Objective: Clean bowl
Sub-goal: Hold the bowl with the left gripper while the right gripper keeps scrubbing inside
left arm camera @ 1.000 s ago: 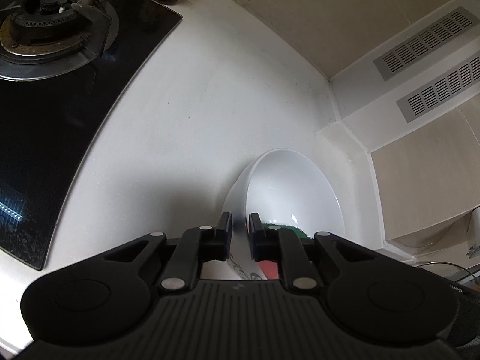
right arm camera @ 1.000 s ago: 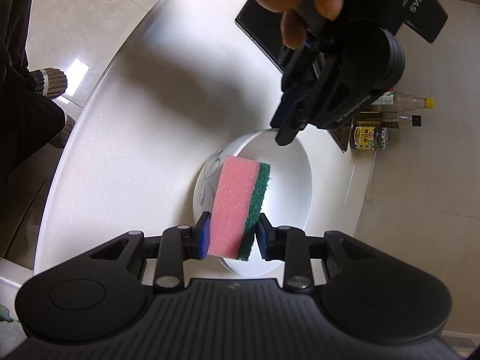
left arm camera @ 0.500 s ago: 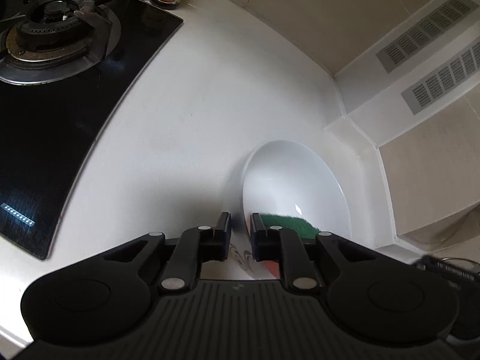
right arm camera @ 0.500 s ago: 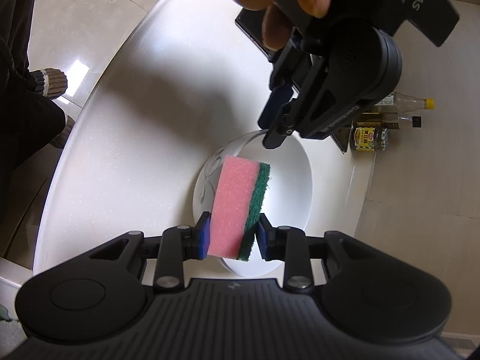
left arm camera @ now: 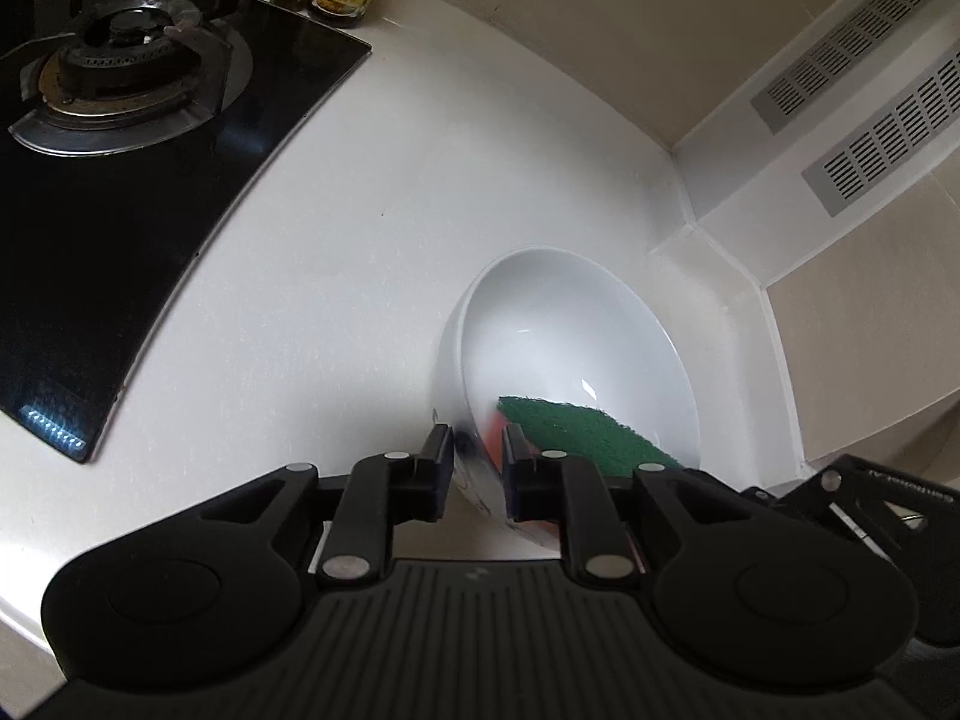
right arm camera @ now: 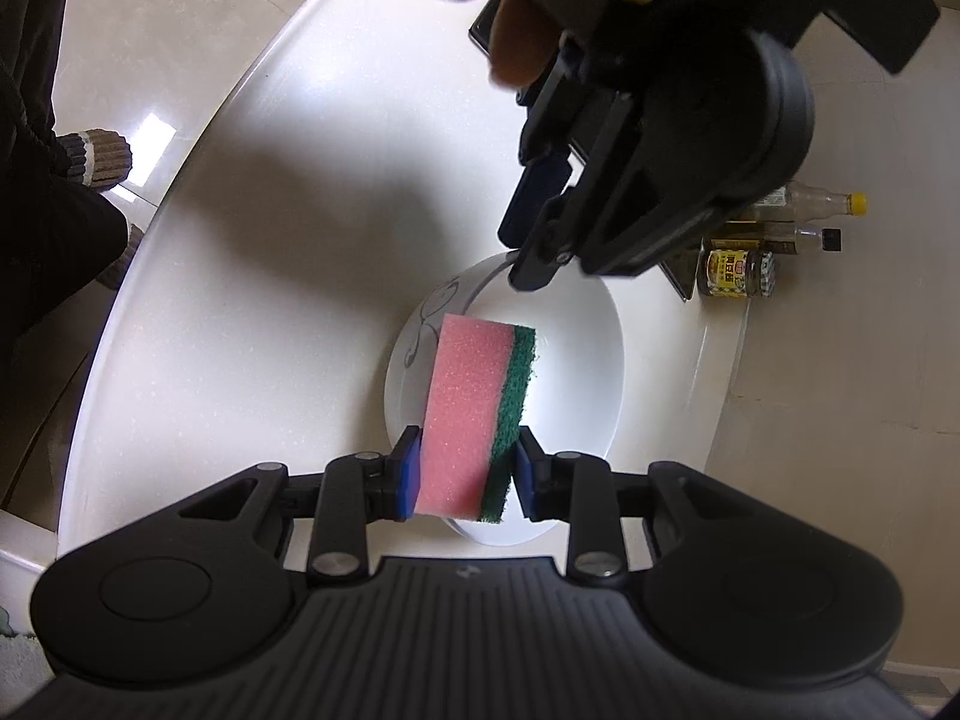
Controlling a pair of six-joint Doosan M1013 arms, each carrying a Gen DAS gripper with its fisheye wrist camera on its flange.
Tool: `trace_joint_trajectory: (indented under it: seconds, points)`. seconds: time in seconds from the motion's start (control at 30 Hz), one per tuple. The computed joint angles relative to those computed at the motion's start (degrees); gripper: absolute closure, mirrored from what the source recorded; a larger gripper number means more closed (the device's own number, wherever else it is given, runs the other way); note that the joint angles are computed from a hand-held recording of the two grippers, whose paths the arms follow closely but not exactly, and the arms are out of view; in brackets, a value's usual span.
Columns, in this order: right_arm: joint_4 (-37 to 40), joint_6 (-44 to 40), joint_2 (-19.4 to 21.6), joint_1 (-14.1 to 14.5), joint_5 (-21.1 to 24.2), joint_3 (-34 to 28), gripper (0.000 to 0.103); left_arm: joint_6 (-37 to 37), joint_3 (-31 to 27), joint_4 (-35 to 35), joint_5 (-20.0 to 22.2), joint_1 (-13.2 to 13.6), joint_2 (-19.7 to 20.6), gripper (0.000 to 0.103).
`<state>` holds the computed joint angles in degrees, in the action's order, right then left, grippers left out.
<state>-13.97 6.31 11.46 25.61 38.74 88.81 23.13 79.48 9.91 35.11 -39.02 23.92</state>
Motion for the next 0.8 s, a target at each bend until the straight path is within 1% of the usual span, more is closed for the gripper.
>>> trace_joint_trajectory:
  seconds: [0.07,0.13,0.2,0.3,0.4,0.5,0.57,0.7,0.77,0.8]
  points:
    - [0.27,-0.19,-0.03,-0.01,-0.07,0.05,0.076,2.71,-0.07,-1.84,-0.79,0.75,0.17,0.086]
    - [0.46,-0.32,-0.09,-0.04,-0.14,0.12,0.076,3.61,-0.62,-1.78,-0.67,1.26,0.52,0.089]
    - [0.52,-0.35,-0.09,-0.13,-0.21,0.14,0.076,3.81,-1.26,-1.78,-0.15,1.53,0.86,0.089]
    - [0.58,-0.18,0.02,-0.19,-0.19,0.11,0.076,2.72,-1.73,-0.92,1.23,1.05,0.89,0.091]
    - [0.55,0.05,0.08,-0.23,-0.13,0.09,0.076,3.34,-1.18,-4.30,1.39,0.79,0.32,0.091]
    - [0.39,0.12,0.12,-0.24,0.12,-0.04,0.076,7.37,-0.85,-7.86,1.18,0.70,-0.03,0.090]
    - [0.31,0.06,0.14,-0.23,0.16,-0.07,0.076,10.20,-0.80,-10.55,0.93,1.27,0.03,0.088]
    - [0.57,-0.34,0.17,-0.24,-0.06,0.01,0.076,22.79,-0.33,-20.54,-0.86,3.57,0.31,0.088]
    - [0.66,-0.67,0.17,-0.27,-0.26,0.09,0.076,26.30,-0.16,-23.97,-1.49,4.55,0.48,0.089]
    - [0.58,-0.80,0.18,-0.29,-0.40,0.15,0.076,27.56,-0.25,-24.55,-1.70,4.98,0.61,0.090]
